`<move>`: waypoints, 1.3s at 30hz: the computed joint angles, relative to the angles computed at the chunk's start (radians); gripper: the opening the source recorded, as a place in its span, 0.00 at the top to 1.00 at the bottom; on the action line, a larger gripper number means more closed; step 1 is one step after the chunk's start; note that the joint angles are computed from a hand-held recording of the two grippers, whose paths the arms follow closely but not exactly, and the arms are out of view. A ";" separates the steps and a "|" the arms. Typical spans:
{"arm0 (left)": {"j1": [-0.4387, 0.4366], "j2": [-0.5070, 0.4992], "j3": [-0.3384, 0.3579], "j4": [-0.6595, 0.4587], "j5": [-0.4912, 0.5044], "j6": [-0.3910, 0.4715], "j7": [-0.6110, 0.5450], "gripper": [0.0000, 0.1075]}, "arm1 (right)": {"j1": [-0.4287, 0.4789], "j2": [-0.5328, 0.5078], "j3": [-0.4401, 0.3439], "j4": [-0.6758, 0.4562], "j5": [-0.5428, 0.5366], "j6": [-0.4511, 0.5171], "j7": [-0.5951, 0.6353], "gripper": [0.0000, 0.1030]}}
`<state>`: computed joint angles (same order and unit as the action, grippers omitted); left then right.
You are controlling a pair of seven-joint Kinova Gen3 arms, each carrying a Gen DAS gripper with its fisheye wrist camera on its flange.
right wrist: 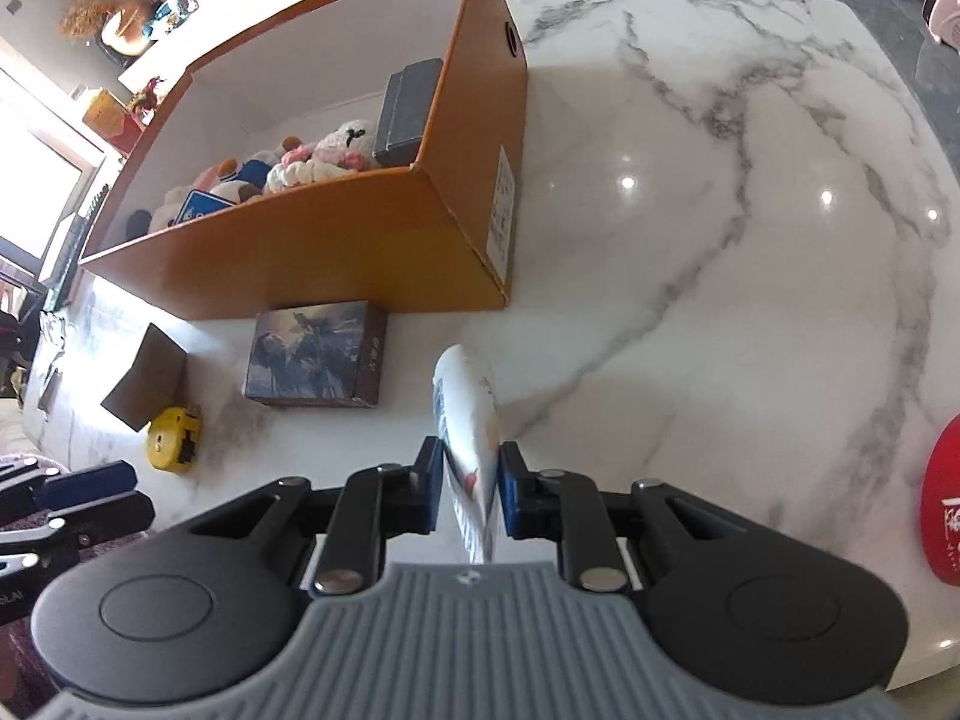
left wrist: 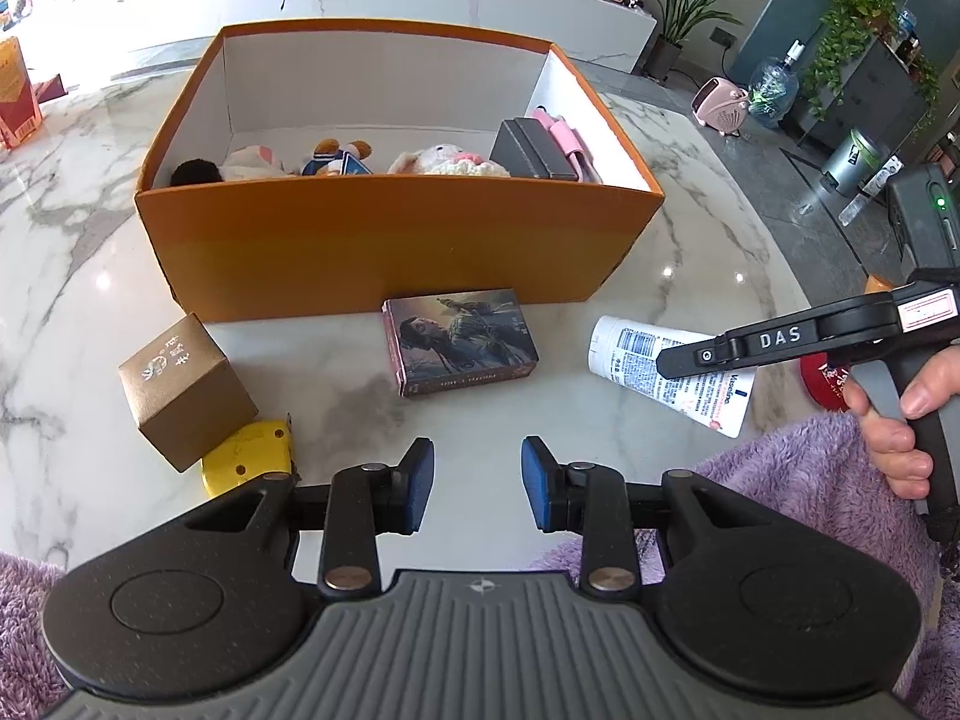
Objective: Organize objects
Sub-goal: 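Grasp the white lotion tube with the right gripper and lift it, then move the left gripper to the picture card box while the right holds the tube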
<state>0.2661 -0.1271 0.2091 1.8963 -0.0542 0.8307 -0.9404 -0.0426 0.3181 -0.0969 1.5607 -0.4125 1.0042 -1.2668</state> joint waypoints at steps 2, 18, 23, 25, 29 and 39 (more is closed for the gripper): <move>0.001 0.007 -0.004 0.000 0.010 -0.006 -0.010 0.66 | 0.011 0.004 -0.002 -0.003 -0.023 0.008 0.001 0.80; -0.022 0.081 -0.041 0.005 -0.017 -0.097 0.008 0.48 | 0.010 -0.022 -0.035 0.105 -0.104 -0.248 0.067 0.81; -0.041 0.134 -0.070 0.003 0.025 -0.131 0.015 0.42 | 0.059 -0.024 -0.076 0.150 -0.226 -0.309 0.145 0.82; -0.053 0.158 -0.083 0.002 0.067 -0.142 0.009 0.40 | 0.050 -0.025 -0.069 0.152 -0.232 -0.314 0.153 0.82; -0.072 0.195 -0.099 0.000 0.131 -0.160 -0.001 0.37 | 0.063 -0.015 -0.083 0.155 -0.274 -0.308 0.207 0.82; -0.071 0.254 -0.079 -0.057 0.135 -0.107 -0.034 0.31 | 0.080 0.005 -0.086 0.145 -0.336 -0.262 0.287 0.82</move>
<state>0.1948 0.1272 0.1304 1.8390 0.0807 0.7237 -0.9744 0.0370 0.3232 -0.1829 1.7056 -0.7489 0.7421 -0.9795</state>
